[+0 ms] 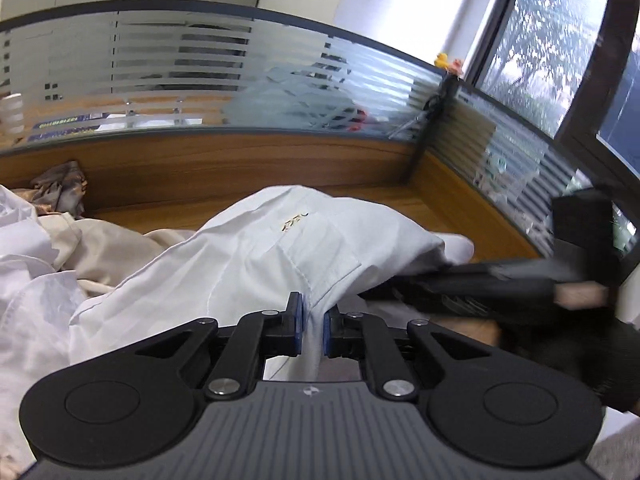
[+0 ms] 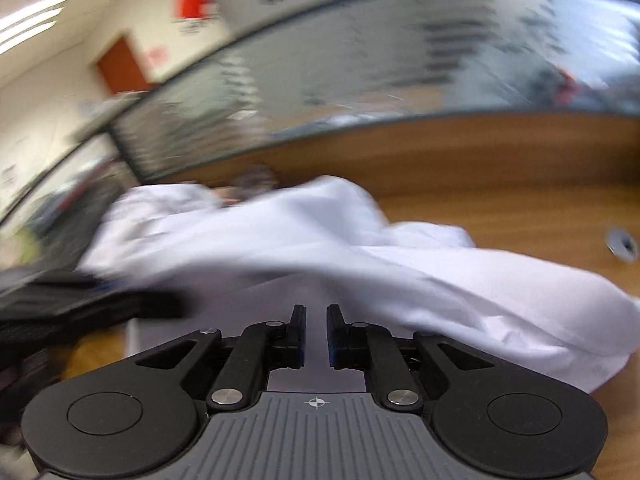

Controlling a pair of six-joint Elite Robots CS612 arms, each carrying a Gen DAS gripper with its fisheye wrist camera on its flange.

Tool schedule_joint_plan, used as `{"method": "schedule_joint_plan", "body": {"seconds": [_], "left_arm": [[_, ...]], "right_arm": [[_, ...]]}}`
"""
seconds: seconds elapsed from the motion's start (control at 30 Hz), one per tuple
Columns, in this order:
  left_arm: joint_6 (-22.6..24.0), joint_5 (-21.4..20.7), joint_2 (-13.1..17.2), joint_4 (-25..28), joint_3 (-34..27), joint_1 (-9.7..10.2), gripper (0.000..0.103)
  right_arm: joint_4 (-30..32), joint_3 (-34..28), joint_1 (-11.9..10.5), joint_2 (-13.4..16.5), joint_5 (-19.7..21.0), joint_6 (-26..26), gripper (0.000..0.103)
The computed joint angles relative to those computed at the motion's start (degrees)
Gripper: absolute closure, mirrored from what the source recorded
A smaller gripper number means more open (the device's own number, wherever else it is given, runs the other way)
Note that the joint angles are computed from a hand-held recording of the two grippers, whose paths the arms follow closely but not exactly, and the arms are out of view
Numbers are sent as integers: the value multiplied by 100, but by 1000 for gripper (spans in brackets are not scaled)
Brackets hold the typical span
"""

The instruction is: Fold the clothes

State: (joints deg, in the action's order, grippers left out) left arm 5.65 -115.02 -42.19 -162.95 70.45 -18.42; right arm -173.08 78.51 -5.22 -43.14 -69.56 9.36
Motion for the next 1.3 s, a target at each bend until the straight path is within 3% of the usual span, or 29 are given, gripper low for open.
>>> {"method": "schedule_joint_plan", "body": {"seconds": [0.1, 0.2, 0.27, 0.33, 0.4, 0.47, 0.6, 0.83, 1.0, 1.07, 1.13, 1.2, 1.3], "left_arm": [[-90, 195, -96, 22, 154, 13, 96], [-269, 260, -134, -32, 230, 39, 96], [-452, 241, -133, -152, 253, 60, 92], [-427, 331, -146, -316, 279, 43, 81], [-279, 424, -160, -431, 274, 11, 58], [-97, 468, -144, -517, 212, -25, 51], [403, 427, -28, -374, -80, -92, 41], [1316, 159, 307, 402, -637, -142, 37], [2073, 310, 495, 791, -831, -195, 34], [2212, 523, 555, 670, -831, -219, 35], [2231, 643, 609, 632, -859, -217, 47], [2122, 562, 677, 731, -976, -177, 77], [1876, 493, 774, 766, -1142, -126, 98]], "right_arm": [[-277, -81, 80, 114, -730, 544, 103], [-938, -17, 154, 68, -1366, 168, 101], [-907, -109, 108, 38, -1130, -229, 101], [-757, -249, 61, 32, -868, -609, 99], [-529, -431, 17, 65, -614, -897, 98], [-244, -640, -27, 123, -350, -1061, 98], [88, -941, -53, 233, -145, -1264, 97], [274, -817, -77, 208, -46, -1291, 97], [365, -488, -102, 85, -205, -1072, 77], [436, -332, -104, 38, -312, -879, 75], [532, -176, -93, -5, -464, -641, 68], [660, -36, -86, -42, -561, -353, 55], [915, 99, -92, -74, -477, 185, 43]]}}
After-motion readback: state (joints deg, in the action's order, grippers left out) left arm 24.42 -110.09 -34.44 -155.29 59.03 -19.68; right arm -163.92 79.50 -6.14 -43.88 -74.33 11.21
